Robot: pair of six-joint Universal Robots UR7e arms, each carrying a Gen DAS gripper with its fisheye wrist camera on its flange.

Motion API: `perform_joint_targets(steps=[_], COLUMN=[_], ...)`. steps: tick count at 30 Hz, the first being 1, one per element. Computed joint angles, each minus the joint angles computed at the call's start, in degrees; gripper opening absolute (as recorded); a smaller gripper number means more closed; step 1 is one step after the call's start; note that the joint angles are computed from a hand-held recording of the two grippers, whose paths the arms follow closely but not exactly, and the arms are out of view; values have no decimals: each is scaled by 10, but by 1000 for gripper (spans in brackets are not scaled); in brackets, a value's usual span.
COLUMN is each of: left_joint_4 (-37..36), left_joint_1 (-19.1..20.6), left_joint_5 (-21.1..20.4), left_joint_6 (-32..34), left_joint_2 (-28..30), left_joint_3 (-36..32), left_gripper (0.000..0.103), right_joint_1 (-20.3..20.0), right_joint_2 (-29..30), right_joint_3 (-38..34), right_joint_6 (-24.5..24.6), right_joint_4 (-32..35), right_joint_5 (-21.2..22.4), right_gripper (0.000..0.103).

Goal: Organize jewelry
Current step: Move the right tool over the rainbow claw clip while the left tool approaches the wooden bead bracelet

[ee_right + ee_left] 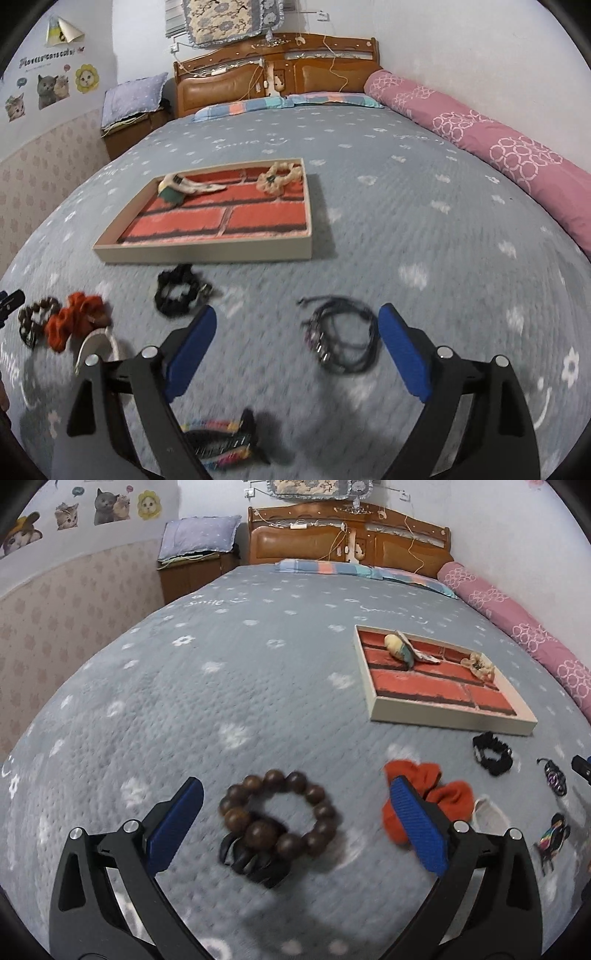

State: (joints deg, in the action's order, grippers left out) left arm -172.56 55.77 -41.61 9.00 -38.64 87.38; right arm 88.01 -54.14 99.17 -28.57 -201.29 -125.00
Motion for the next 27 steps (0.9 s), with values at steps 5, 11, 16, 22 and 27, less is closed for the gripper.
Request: perform_joint_targets(steps=[5, 11, 16, 22, 27], left_joint_4=[-7, -12, -25, -34, -34], left_joint_1=[4, 12, 14, 24, 27], left_joint_5=[2, -18, -16, -26, -31], left_joint_6=[3, 6, 22, 19, 22], left_joint_2=[-17, -21, -15, -18, -19], left_joint_3=[27, 43, 45, 46, 45], left_gripper=[98, 98, 98, 98, 98], right_joint_1=[8, 13, 18, 23, 24], right_joint_2=[-1, 7, 14, 30, 37], right_joint_3=[41, 73, 94, 100, 102], right_joint_6=[-20, -32, -52, -78, -87], right_joint_4=[-50, -88, -114, -133, -137], right_joint_5=[5, -10, -18, -38, -42], right_gripper=[97, 97, 97, 97, 97])
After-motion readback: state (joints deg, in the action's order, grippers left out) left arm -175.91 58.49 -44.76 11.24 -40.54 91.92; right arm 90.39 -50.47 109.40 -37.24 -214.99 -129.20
